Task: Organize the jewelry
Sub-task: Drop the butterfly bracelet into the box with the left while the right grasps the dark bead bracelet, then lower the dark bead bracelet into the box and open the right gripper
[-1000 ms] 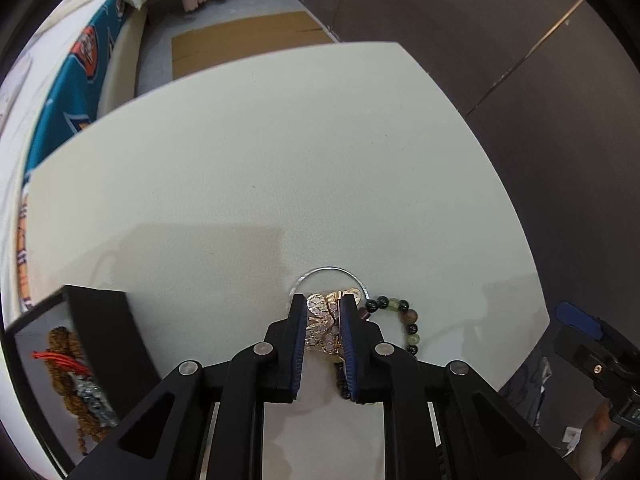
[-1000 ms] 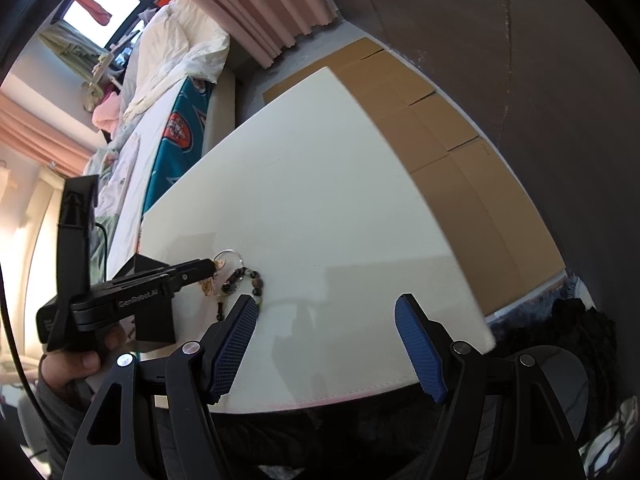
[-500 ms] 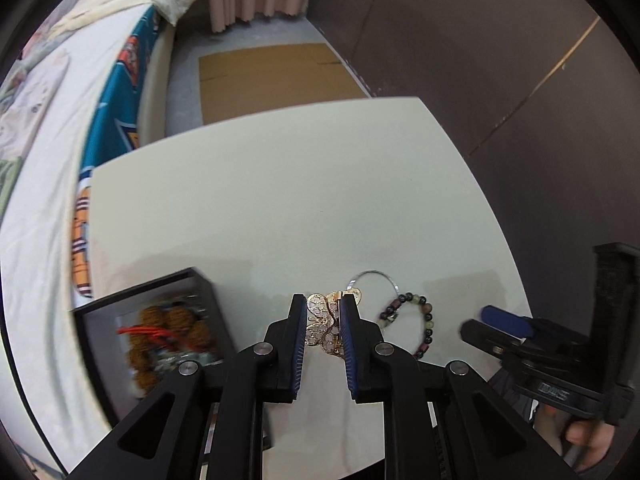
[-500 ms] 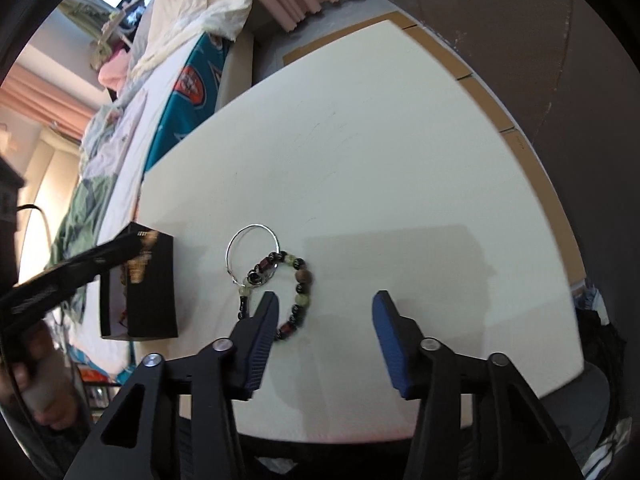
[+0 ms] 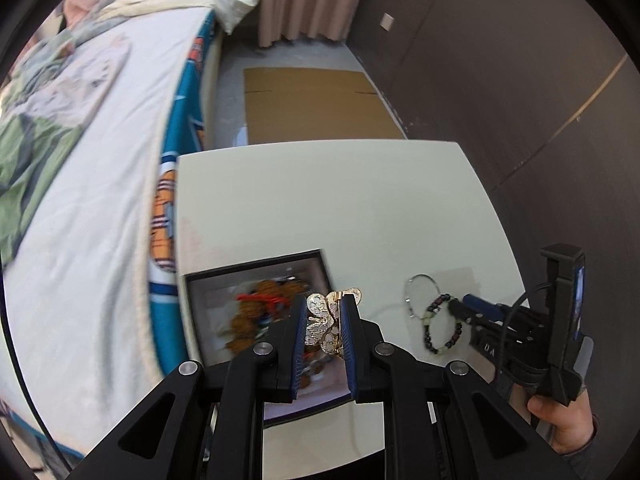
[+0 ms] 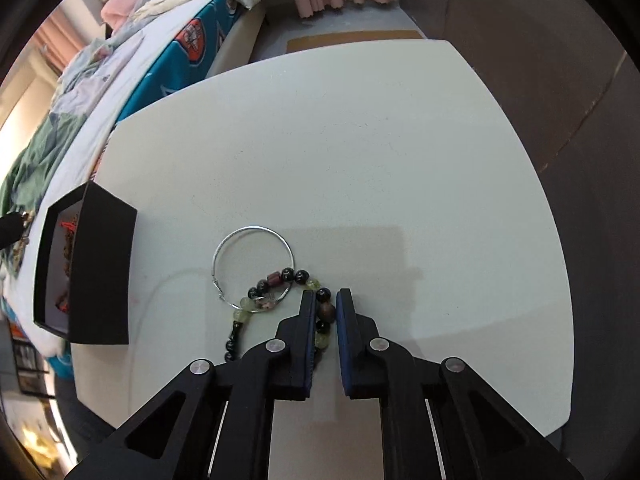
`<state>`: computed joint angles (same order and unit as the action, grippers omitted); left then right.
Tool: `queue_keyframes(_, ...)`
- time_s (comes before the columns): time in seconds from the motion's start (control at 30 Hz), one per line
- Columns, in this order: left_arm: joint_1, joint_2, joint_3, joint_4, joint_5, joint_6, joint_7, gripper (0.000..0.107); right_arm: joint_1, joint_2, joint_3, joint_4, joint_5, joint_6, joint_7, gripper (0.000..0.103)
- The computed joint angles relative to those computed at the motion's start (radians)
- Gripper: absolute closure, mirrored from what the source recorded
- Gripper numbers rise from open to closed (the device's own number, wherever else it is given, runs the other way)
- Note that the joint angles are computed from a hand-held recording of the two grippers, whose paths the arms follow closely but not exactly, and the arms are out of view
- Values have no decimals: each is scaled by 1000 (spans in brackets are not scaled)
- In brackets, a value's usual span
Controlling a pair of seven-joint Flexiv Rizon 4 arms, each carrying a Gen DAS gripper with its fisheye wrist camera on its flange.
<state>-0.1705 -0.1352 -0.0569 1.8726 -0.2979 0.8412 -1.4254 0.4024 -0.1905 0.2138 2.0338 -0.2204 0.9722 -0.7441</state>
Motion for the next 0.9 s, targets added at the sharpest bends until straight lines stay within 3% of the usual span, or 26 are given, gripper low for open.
queue_keyframes(0.2,16,24,20,24,22,-8,-31,89,4,35,0,30,-40,64,24,92)
queue_keyframes(0.37,28,24,11,40,-52,-15,26,88,7,74,13,29,-39,99,12,92)
queue_keyframes(0.43,28,21,6,36,-72,-41,40,79,9,91,19,29,-36,118,6,92)
queue_keyframes(0.5,25,26,7,44,-80,-32,41,44,14,98,22,20,-41,126,6,92)
queue_keyframes(0.57,20,35,10,56,-70,-4,29,34,19,103,27,10,-37,140,-2,92)
queue_keyframes(0.9,39,74,31,94,-94,8,34,34,63,55,41,-94,-7,172,-54,92)
